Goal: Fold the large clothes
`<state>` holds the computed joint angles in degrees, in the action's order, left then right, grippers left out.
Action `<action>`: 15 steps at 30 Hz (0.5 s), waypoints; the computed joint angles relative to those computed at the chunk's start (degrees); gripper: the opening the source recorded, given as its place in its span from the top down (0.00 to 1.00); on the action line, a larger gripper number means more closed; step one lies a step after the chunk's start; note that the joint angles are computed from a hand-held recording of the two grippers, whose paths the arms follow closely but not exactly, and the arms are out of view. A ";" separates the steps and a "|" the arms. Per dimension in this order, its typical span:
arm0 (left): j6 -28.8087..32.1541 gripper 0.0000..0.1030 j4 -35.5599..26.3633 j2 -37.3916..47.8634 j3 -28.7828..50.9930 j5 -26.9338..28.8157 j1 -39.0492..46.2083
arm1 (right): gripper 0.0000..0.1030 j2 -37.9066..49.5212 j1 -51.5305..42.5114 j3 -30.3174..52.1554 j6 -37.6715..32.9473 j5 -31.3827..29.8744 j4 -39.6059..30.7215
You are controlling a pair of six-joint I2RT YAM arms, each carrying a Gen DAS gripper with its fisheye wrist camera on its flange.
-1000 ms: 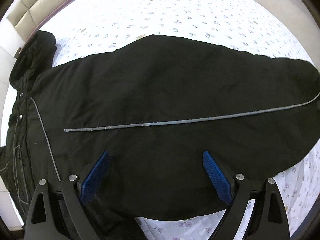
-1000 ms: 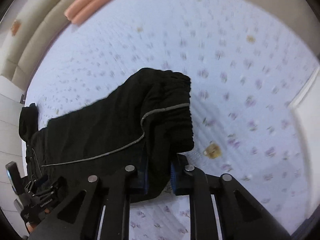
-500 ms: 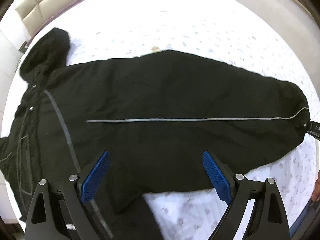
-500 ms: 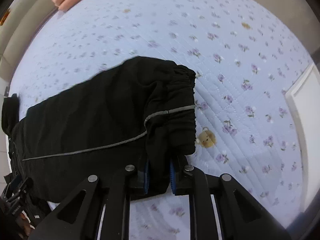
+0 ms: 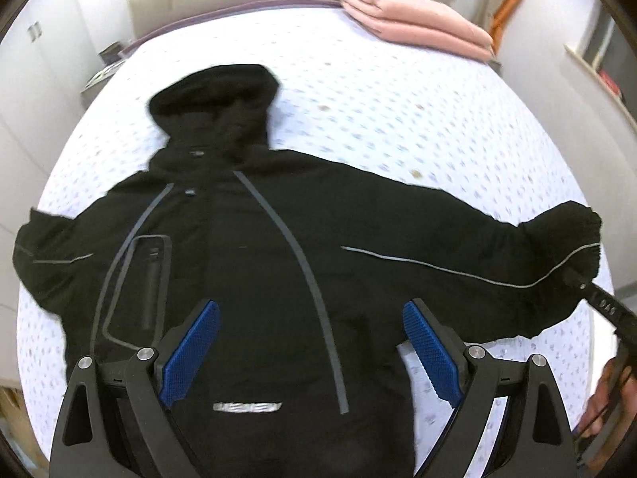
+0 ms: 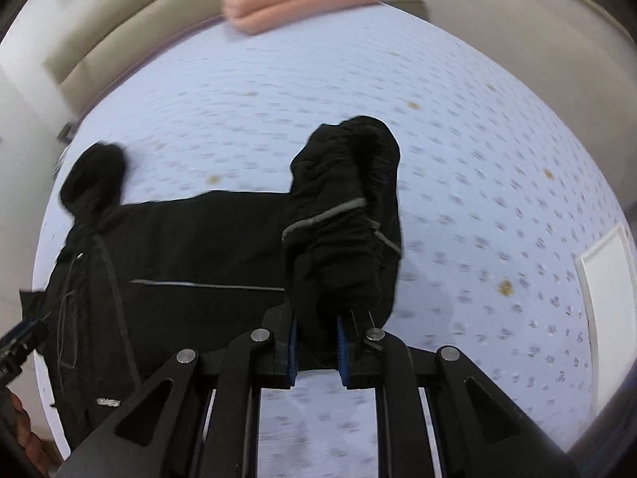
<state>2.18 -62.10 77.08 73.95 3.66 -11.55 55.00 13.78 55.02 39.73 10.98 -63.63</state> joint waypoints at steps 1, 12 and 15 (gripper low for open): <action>1.83 0.09 -0.90 0.18 0.99 1.03 2.63 | 0.84 2.12 4.53 2.02 3.17 1.99 -0.42; 25.19 0.09 -10.10 11.51 18.39 13.72 34.53 | 0.84 35.18 32.43 33.59 18.66 11.93 -3.16; 30.09 0.09 -11.52 17.04 24.21 15.56 41.35 | 0.84 44.98 35.11 44.40 18.80 12.46 -4.87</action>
<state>32.27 -73.62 94.13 98.15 19.22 29.79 99.97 48.89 99.42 58.53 23.44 -68.51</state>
